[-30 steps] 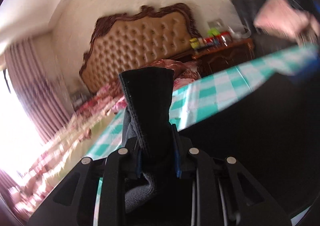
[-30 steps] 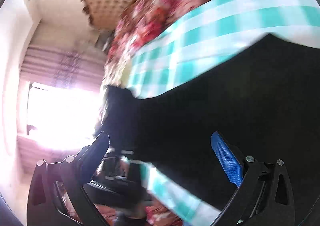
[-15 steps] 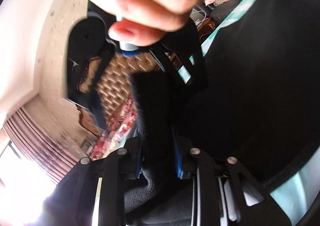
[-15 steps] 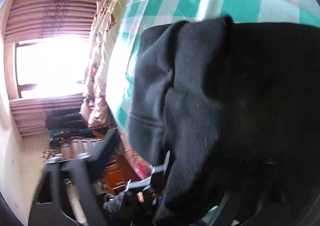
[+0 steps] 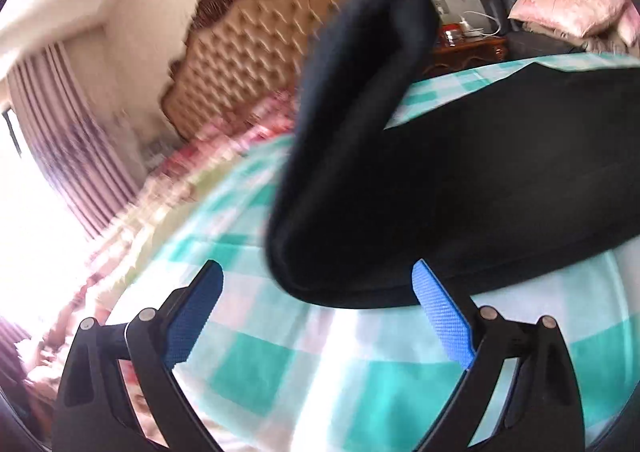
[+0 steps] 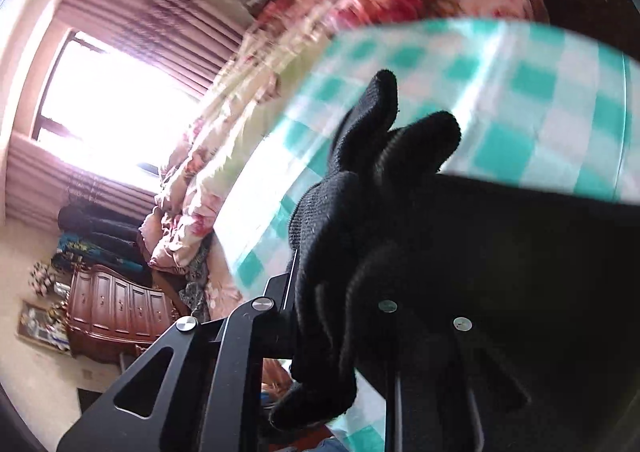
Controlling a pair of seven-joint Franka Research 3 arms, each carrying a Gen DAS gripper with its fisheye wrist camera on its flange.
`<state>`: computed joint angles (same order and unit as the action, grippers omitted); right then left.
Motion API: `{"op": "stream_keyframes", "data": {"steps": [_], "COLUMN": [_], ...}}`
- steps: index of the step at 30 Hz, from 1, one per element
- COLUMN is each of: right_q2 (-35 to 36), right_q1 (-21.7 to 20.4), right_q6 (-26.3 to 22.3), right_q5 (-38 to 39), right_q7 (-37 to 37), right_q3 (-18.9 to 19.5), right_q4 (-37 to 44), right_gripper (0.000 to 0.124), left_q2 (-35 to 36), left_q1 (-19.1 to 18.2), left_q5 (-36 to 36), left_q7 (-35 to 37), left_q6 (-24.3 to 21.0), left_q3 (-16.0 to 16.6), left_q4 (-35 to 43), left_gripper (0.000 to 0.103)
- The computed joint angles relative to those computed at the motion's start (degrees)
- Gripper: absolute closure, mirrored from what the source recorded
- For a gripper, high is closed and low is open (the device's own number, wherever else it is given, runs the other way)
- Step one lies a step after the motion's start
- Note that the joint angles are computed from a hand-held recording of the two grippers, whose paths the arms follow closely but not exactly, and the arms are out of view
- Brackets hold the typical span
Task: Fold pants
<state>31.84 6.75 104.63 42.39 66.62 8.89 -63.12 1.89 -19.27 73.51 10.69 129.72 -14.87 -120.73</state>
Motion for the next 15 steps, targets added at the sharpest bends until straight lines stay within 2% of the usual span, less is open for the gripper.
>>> {"op": "stream_keyframes", "data": {"steps": [1,2,4,5,8,12,15], "right_q2": [-1.1,-2.5,-6.0,-7.8,-11.9,-19.7,-23.1], "right_q1": [-0.1,-0.2,-0.6,-1.1,-2.6,-5.9,-7.7], "right_q6": [0.3,1.0,3.1,4.1,5.7,10.2,13.5], "right_q5": [0.0,0.1,1.2,2.3,4.7,11.1,14.2], "right_q7": [-0.5,-1.2,-2.7,-3.7,-7.0,-13.3,-15.4], "right_q3": [0.0,-0.1,-0.4,-0.6,-1.7,-4.8,-8.0], "right_q4": [-0.6,-1.8,-5.2,-7.1,-10.9,-22.0,-31.4], "right_gripper": [0.104,0.104,0.105,0.105,0.105,0.106,0.106], "left_q2": [0.9,2.2,4.6,5.8,6.5,6.4,5.6], "left_q1": [0.5,0.7,0.3,0.4,0.1,-1.2,-1.1], "left_q5": [-1.7,-3.5,-8.1,-10.1,-10.9,-8.6,-8.5], "left_q7": [0.3,1.1,3.7,4.3,4.4,6.4,6.1], "left_q6": [2.1,2.2,-1.4,-1.1,-0.2,-2.4,-1.5], "left_q3": [0.4,0.6,0.8,1.2,2.1,2.3,2.5], "left_q4": [1.2,3.0,6.2,8.0,9.4,9.3,8.0], "left_gripper": [0.007,0.007,0.007,0.006,0.006,0.006,0.005]}}
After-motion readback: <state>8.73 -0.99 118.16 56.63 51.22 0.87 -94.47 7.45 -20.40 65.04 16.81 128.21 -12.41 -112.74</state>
